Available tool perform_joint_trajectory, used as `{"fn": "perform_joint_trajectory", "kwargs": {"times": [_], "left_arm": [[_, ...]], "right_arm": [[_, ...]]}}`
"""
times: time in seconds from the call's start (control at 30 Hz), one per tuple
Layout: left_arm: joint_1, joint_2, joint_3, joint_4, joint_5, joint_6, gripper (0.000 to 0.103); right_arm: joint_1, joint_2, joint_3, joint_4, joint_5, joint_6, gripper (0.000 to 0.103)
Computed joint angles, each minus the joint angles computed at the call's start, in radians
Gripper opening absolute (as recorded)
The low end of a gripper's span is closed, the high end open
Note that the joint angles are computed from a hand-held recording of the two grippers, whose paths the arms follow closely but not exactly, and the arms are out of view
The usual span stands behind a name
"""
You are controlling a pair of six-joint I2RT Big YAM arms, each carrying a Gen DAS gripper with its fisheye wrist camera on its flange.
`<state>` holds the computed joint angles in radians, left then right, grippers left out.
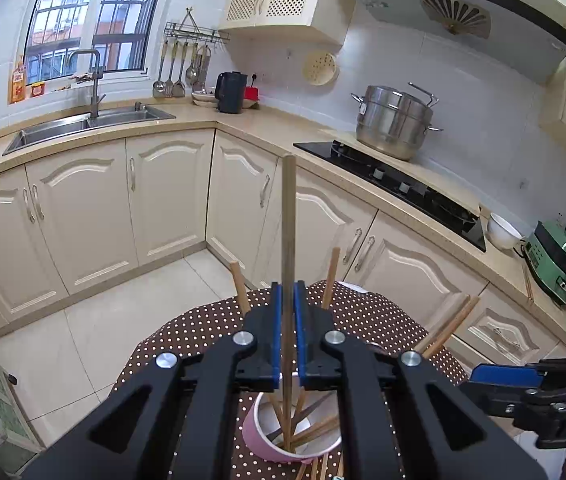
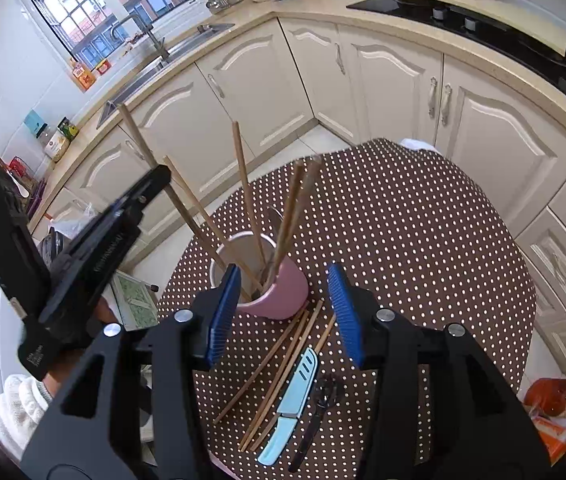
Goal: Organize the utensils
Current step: 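Carry the chopsticks over the pink cup and release them with both tools, then lower both tools back toward the remaining chopsticks and utensils on the table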
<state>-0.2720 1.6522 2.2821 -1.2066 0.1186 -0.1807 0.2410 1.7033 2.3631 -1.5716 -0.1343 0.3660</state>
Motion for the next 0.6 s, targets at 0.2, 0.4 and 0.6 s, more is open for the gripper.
{"fn": "perform_joint_trajectory", "kwargs": {"times": [0.2,0.4,0.6], "left_arm": [[-0.004,-0.023,-0.036,-0.02,0.007,0.014,0.006],[-0.021,-0.057,-0.086,-0.05,0.019,0.046,0.006],[-0.045,-0.079,-0.119,-0.049,0.001,0.092,0.006]], "right_arm": [[0.003,-0.024,-0.071,0.008,-0.004,0.008,0.046],[0.008,-0.043,-0.122,0.026,-0.013,0.02,0.046],[0.008,-0.052,-0.151,0.045,-0.02,0.04,0.046]]}}
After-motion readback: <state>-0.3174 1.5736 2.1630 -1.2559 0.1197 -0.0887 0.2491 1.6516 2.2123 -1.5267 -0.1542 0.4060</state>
